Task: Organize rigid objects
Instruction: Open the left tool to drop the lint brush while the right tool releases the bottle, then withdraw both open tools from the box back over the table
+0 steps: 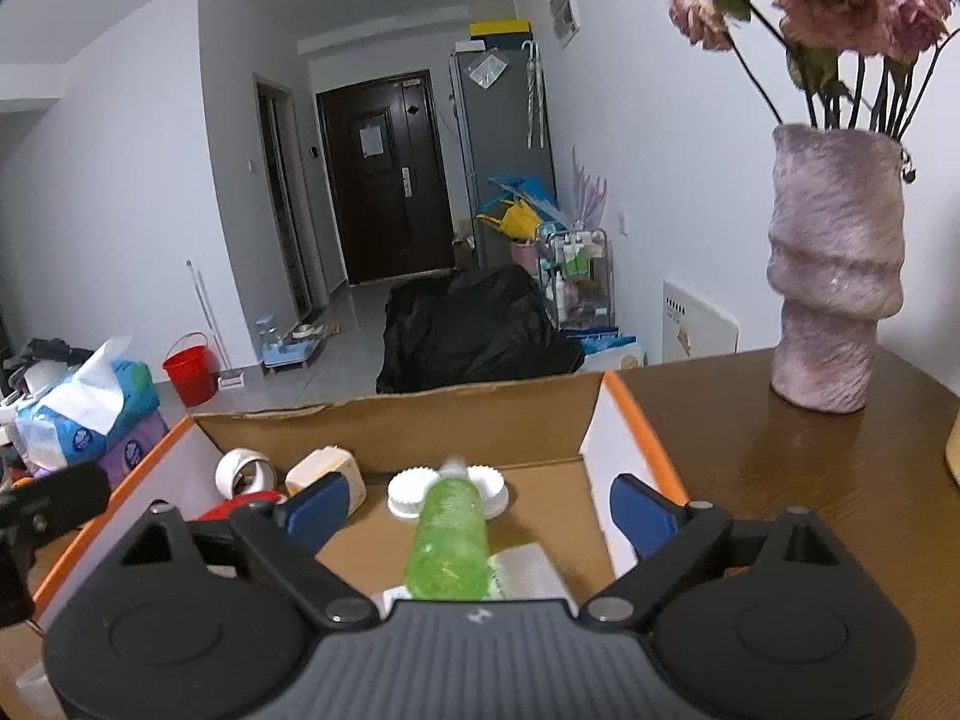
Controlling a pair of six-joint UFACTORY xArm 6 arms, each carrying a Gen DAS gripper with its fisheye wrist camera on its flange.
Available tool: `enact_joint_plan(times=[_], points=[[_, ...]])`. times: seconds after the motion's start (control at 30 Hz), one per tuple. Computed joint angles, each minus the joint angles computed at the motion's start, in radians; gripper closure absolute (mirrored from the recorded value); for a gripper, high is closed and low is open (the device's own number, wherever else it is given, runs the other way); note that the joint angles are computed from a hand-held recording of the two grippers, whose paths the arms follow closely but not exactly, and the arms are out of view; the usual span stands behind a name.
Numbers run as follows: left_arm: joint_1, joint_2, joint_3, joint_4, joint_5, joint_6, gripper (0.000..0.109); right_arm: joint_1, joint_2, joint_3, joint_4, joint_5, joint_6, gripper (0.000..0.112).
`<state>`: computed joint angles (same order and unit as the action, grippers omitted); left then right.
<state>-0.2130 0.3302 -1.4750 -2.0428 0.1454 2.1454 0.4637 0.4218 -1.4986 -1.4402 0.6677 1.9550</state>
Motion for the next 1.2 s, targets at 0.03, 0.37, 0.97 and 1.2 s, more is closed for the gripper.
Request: enact_joint_plan(times=[0.03,0.37,0.97,1.2], points=[[-0.003,0.01,-0.012,0.022,-0.018,-0.028,0.006,0.001,-0.009,0.009,-0.004,0.0,0.003,0.013],[0.009,0.004,-0.006,0.09,-0.038,-0.135,0.006,0.029,-0.059,0.051,-0.038,0.038,-0.003,0.009],[0.069,-0.403,0.416,0.04,0.027,-0.071,0.006,0.25,-0.324,0.322,-0.024,0.24,0.041,0.009],[0.114,-0.684,0.674,0.145,0.093,-0.203,0.006,0.414,-0.452,0.438,0.021,0.396,0.073,0.009]])
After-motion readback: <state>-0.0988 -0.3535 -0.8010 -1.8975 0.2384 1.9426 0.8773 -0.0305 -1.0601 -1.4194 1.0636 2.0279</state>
